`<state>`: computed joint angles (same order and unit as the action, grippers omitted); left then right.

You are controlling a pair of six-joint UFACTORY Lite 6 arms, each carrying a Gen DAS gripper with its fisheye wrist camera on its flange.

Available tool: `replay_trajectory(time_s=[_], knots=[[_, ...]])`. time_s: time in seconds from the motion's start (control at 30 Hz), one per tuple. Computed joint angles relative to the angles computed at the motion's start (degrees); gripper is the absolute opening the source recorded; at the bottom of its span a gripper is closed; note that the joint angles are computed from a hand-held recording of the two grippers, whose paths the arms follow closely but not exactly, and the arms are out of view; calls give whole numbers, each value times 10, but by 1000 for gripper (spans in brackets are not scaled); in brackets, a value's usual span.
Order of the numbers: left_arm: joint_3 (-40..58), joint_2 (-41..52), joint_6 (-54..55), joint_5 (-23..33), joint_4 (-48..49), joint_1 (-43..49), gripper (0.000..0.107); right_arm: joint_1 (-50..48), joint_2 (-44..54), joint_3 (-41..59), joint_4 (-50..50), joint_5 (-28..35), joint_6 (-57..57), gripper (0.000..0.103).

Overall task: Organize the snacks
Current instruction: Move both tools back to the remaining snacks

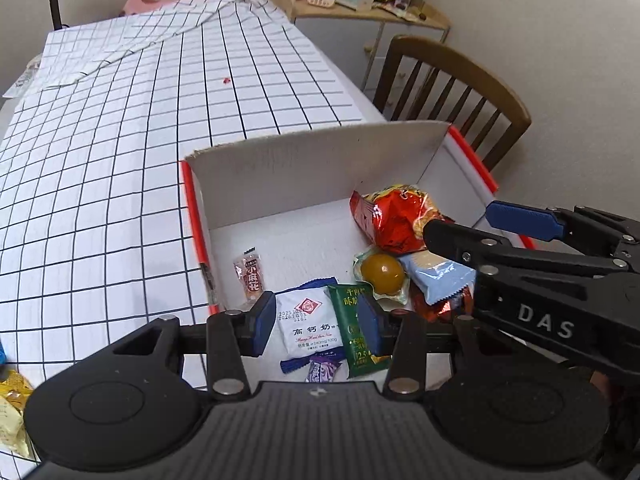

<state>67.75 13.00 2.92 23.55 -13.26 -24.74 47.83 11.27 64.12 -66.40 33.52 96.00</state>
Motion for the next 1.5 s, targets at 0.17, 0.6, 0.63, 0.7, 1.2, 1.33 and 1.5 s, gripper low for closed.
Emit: replay_trajectory(time_s=[0.17,0.6,0.63,0.7,1.2,1.33,1.5], knots=[[-51,-66,55,-4,-44,26,48,35,-26,-4,-8,25,22,65],[-198,-248,307,27,-219,165,57,143,3,52,-39,82,85,83],[-208,-262,322,32,-225,179,58,150,8,59,-42,85,87,85],[-227,-288,370,51,-257,219,62,166,21,73,-50,96,95,90],[-277,-338,647,190,-382,542,75,240,167,235,-50,101,101,103],[-264,-294,705,216,-394,632,75,248,220,293,-36,89,79,103],[-226,-215,746,204,-396,707,75,257,308,402,6,79,8,103]])
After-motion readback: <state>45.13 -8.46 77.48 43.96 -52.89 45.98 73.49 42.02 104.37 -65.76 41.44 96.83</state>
